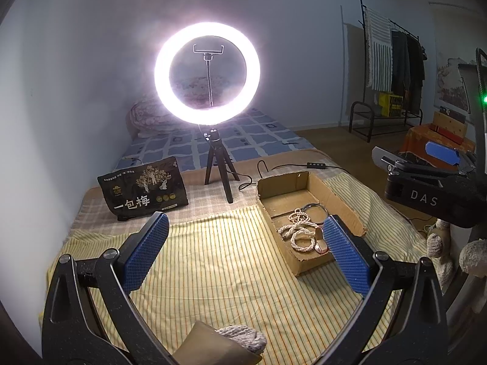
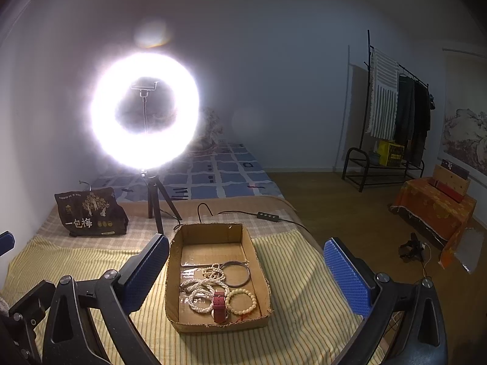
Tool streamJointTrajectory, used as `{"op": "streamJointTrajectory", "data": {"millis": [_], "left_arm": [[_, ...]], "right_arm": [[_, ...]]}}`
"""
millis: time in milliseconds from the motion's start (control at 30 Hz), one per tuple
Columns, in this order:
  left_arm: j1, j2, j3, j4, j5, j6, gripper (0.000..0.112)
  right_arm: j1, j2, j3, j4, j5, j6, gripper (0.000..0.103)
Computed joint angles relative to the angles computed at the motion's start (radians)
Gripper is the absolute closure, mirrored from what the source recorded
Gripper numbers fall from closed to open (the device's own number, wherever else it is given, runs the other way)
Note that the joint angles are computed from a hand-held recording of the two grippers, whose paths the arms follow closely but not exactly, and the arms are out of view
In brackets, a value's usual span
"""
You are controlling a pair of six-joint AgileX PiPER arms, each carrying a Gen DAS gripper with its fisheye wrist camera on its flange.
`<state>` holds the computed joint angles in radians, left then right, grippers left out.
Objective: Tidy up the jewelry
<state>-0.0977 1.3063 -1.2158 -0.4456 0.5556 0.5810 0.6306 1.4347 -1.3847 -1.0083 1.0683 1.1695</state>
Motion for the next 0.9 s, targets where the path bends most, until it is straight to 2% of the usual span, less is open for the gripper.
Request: {"op": "streamJointTrajectory", "data": {"millis": [900], "left_arm": [[-0.014, -0.012, 0.011, 0.028, -0.015, -0.018, 0.009]], "right_arm": [[0.001, -0.001, 0.016, 0.005, -0.004, -0.004, 0.001]]}}
